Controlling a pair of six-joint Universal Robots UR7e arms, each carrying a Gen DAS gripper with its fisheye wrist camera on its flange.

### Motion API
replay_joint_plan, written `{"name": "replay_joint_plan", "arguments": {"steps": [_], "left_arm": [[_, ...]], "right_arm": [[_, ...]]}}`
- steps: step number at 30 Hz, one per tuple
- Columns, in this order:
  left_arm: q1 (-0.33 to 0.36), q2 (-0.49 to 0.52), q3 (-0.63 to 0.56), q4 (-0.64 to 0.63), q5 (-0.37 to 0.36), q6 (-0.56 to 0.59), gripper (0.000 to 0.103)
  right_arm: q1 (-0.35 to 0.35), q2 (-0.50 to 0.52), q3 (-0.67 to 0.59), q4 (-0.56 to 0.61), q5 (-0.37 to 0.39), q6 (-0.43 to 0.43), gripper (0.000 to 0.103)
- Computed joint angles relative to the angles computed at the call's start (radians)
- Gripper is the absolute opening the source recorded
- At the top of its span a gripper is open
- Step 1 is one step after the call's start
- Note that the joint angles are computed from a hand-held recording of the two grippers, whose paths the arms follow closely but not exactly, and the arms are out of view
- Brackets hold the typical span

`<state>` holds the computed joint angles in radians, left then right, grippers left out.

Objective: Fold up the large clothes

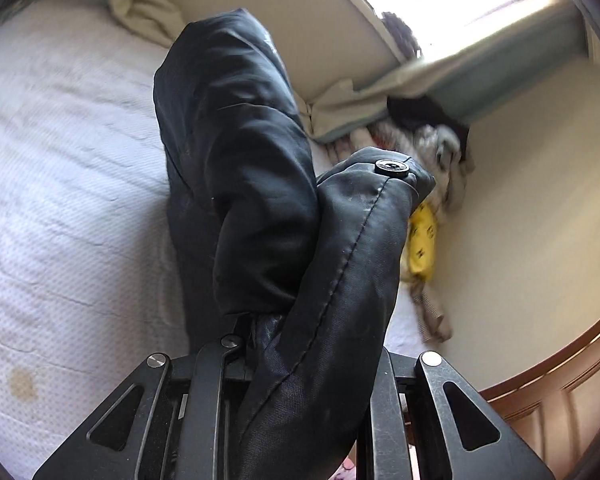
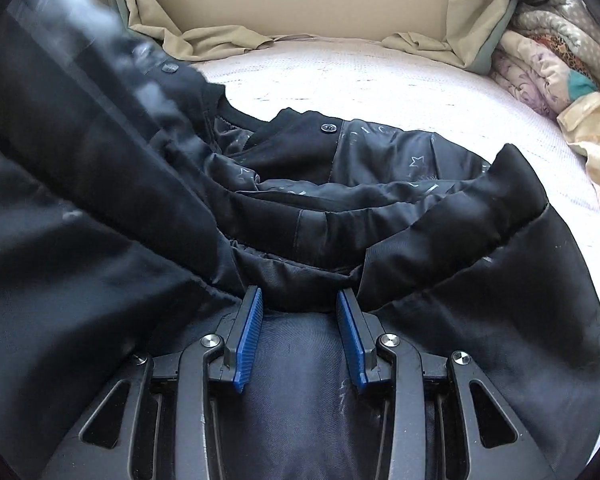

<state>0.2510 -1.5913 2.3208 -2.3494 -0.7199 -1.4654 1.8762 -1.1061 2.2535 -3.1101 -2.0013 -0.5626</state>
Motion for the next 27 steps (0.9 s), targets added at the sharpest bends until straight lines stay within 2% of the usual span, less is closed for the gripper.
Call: {"name": "replay_joint_plan", "arguments": {"steps": [3, 6, 9, 11, 14, 16, 19, 21, 22, 23, 24, 27], "left_arm": [[0.053, 0.123, -0.093, -0.018, -0.034, 0.04, 0.022], [0.086, 0.217, -0.173, -0.003, -0.038, 0.06, 0.023], [0.099, 0.282, -0.238, 0.032, -0.03, 0.049, 0.023], [0.111, 0.328, -0.274, 0.042, -0.033, 0.044, 0.023], [0.122, 0.389, -0.308, 0.041, -0.054, 0.048, 0.024], [0.123, 0.431, -0.325, 0.039, -0.067, 0.057, 0.024], [0.138, 0.515, -0.373, 0.045, -0.082, 0.085, 0.024], [0.137, 0.551, -0.391, 0.064, -0.089, 0.085, 0.025], [0.141, 0.579, -0.41, 0.077, -0.091, 0.093, 0.025], [0.145, 0.607, -0.428, 0.092, -0.093, 0.102, 0.025], [0.147, 0.63, -0.445, 0.108, -0.094, 0.111, 0.026], [0.144, 0.676, -0.481, 0.161, -0.086, 0.131, 0.027]], "right_arm": [[-0.003, -0.011, -0.012, 0.043, 0.008, 0.029, 0.035], [-0.014, -0.044, -0.035, 0.145, 0.033, 0.075, 0.035], [-0.045, -0.123, -0.098, 0.381, 0.096, 0.189, 0.035], [-0.08, -0.189, -0.14, 0.529, 0.164, 0.28, 0.036], [-0.141, -0.289, -0.169, 0.646, 0.257, 0.377, 0.047], [-0.203, -0.385, -0.17, 0.678, 0.356, 0.406, 0.062], [-0.298, -0.492, -0.173, 0.743, 0.52, 0.443, 0.069], [-0.385, -0.546, -0.171, 0.811, 0.709, 0.432, 0.074], [-0.422, -0.56, -0.185, 0.876, 0.814, 0.428, 0.081], [-0.448, -0.564, -0.193, 0.926, 0.88, 0.398, 0.084], [-0.453, -0.561, -0.209, 0.971, 0.904, 0.376, 0.088], [-0.433, -0.543, -0.229, 0.967, 0.814, 0.366, 0.089]]}}
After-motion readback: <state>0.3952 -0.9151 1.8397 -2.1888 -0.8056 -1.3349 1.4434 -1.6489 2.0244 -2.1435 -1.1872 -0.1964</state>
